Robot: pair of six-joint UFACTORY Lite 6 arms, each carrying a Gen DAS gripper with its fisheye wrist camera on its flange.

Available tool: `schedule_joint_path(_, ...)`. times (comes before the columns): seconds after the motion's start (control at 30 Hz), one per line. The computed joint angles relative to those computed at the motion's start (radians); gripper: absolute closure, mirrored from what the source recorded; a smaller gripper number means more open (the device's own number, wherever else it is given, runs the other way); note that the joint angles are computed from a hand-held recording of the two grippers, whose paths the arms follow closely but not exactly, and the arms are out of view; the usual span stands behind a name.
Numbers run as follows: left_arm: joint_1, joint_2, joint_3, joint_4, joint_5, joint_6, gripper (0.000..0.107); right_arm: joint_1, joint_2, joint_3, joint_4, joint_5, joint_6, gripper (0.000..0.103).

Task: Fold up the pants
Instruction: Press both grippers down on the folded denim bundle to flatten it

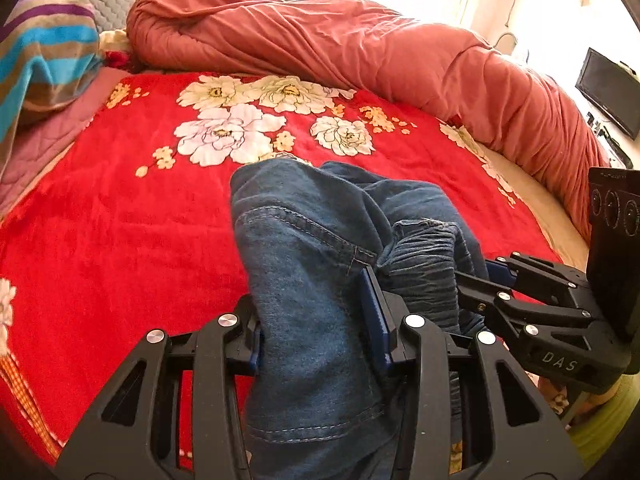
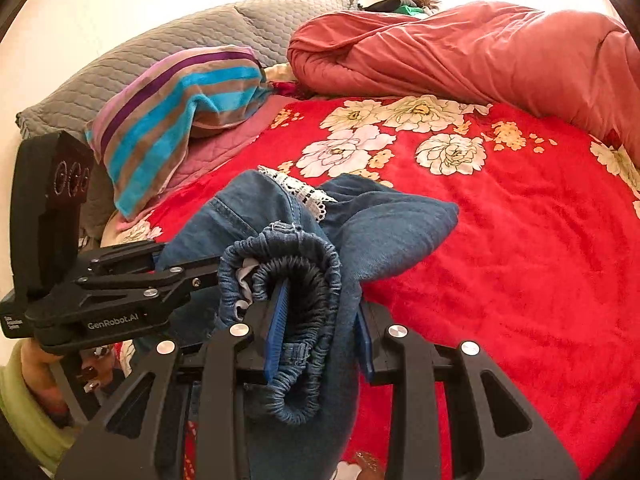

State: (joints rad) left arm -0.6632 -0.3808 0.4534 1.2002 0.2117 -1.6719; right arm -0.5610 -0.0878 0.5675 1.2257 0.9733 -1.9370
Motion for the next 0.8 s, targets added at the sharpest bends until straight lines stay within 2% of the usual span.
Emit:
schedule_joint_path(0.5,0.111,0.092,0.003,0.25,-0.082,-0.204,0.075,0.113,0.08,0.021,0.125,-0.165,-0.07,0.073)
schedule_joint_path(0.6,0.124,0.105,-0.002,0.258,-0.087,-0.211,0.071,0.124,0.086,0.01,0.148,-0.214,-0.087,0.073)
schedule_joint_path(0.63,0.129,0.108,-0.005,0.265,-0.087,-0.217,0.068,0.123,0.088,0.006,0.154,-0.222,-0.094,0.07)
schedule_joint_path(0.67,0.133,0.108,-0.01,0.282,-0.088,-0.234,0.066,0.12,0.09,0.005,0.153,-0.225,-0.092,0.062)
schedule_joint_path(0.8,0.138,0.119,-0.018,0.303,-0.084,-0.254,0.058,0.109,0.092,-0.003,0.16,-0.249,-0.09,0.051)
